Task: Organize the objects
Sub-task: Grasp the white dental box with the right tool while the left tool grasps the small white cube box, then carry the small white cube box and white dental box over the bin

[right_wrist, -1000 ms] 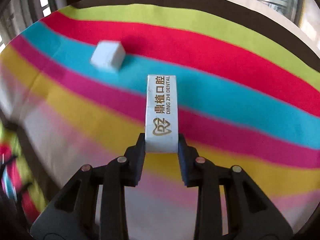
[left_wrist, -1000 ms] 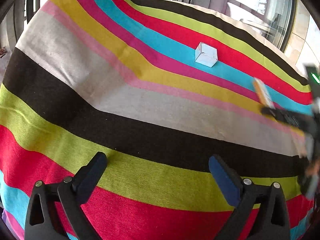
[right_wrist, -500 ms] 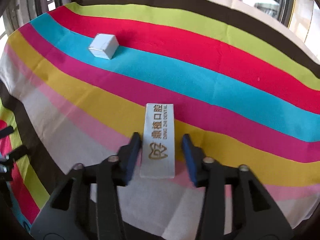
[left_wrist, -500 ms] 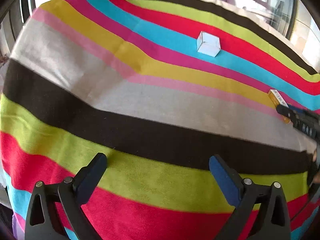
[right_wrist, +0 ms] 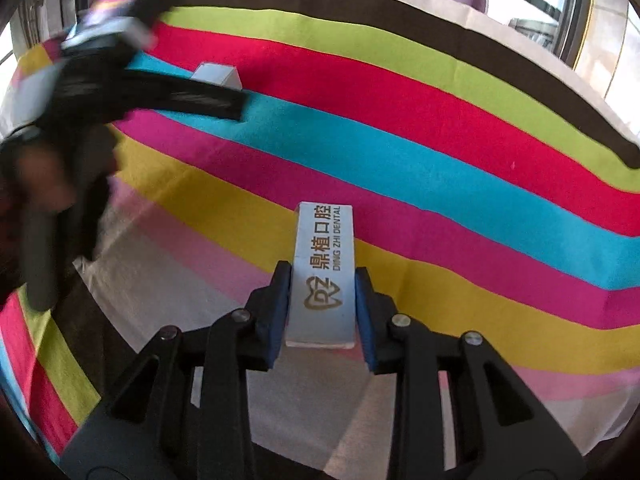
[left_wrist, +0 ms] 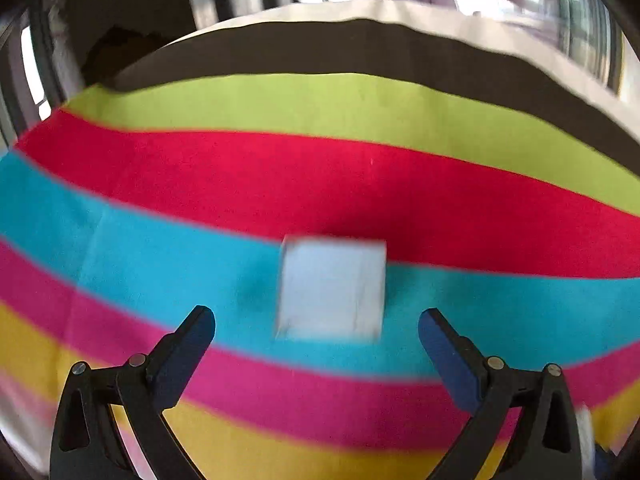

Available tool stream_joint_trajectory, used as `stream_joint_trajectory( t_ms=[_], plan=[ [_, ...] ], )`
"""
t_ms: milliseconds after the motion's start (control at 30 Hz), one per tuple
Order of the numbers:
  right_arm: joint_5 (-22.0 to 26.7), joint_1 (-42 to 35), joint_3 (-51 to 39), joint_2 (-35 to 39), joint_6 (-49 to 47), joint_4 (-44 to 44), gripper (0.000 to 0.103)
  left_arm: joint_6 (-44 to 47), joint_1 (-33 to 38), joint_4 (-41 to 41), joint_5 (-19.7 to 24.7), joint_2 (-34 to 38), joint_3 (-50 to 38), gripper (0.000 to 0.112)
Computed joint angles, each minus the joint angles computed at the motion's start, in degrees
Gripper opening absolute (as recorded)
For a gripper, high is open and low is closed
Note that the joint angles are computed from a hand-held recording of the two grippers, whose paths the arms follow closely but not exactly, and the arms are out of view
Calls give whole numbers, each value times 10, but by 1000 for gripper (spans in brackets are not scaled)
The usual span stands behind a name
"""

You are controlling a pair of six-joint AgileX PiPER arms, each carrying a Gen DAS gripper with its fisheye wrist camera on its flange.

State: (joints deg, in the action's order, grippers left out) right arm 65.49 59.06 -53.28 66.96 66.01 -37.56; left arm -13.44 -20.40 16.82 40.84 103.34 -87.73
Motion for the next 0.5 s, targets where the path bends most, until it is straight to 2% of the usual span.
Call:
stream_joint_trajectory(
  t_ms=[33, 67, 167, 267, 400, 500],
  plan=[
    [-3, -3, 2, -2, -1, 2, 35, 10, 1, -7, -11, 4, 4, 56],
    [-2, -3, 1, -2, 0, 1, 35, 35, 5, -38, -3, 6, 1, 48],
    [-5, -4, 3, -1, 1, 1, 35, 144, 34, -171, -38, -76, 101, 46],
    [-11, -9, 4, 0, 0, 2, 35, 194, 36, -203, -60, -178, 220, 46],
    [-8, -7, 3, -1, 0, 2, 34, 251, 66, -246, -45, -311, 347, 46],
    [-9, -11, 4, 0, -3, 2, 34, 262, 88, -250, -26, -374, 397, 46]
  ],
)
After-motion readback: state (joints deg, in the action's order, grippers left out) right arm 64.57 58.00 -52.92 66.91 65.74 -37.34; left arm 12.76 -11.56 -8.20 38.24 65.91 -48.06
